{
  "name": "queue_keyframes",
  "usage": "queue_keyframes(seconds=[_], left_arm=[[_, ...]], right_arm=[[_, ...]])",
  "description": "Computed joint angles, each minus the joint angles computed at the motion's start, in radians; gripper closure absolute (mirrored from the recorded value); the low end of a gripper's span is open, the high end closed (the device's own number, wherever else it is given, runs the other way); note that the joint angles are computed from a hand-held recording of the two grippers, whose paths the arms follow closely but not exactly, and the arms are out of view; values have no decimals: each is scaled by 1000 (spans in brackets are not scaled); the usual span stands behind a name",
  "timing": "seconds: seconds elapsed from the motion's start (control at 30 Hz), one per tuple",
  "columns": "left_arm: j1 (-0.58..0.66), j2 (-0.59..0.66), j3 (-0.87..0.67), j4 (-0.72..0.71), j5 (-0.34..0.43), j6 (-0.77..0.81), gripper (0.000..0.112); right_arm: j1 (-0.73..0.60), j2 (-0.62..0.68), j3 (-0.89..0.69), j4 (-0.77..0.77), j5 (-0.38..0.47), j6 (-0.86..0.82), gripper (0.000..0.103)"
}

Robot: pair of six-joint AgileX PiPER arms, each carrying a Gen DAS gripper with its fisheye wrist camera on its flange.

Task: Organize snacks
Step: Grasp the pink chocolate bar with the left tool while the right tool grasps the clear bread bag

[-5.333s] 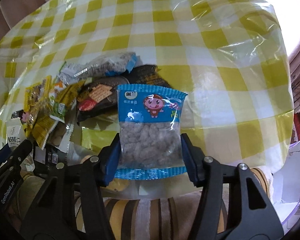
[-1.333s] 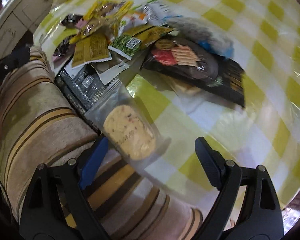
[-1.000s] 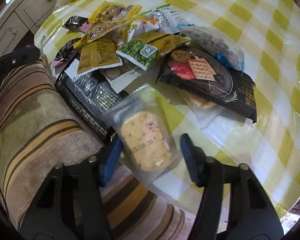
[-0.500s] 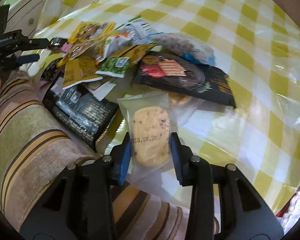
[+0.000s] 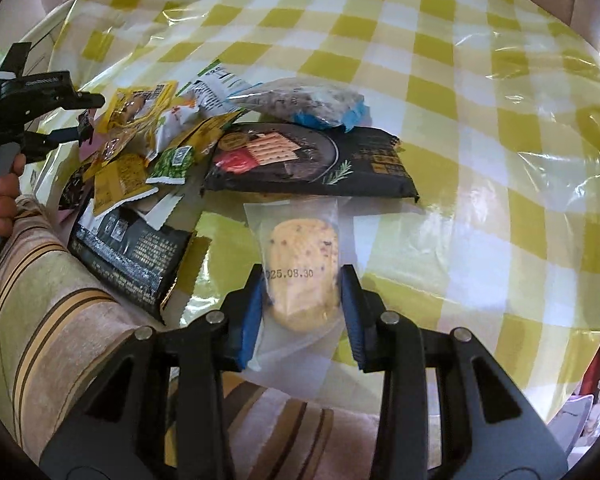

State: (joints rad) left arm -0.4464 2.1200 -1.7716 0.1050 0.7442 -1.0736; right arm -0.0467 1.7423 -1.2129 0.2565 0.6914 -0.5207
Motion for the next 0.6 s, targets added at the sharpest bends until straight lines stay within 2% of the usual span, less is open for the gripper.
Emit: queue_keyframes(seconds=[0.1,0.2,0.27,0.43,0.6], left_arm=[[-11,-8,6,38,28,-23,69],[-40,32,-79,94,143,-9,69],[-60,59,-133,128,213,-1,80],[-107,56,-148,218,291,-34,92],[-180,28,-141,354,358,-103,92]], right_arm=[[-13,-4,3,12,-2,1,62],[-19,-1,0,20,-1,0,62],[-16,-6,4,14,-10,4,62],[-18,-43,42,-8,-56,42,63],[-29,-90,80,-24,-92,77,63]])
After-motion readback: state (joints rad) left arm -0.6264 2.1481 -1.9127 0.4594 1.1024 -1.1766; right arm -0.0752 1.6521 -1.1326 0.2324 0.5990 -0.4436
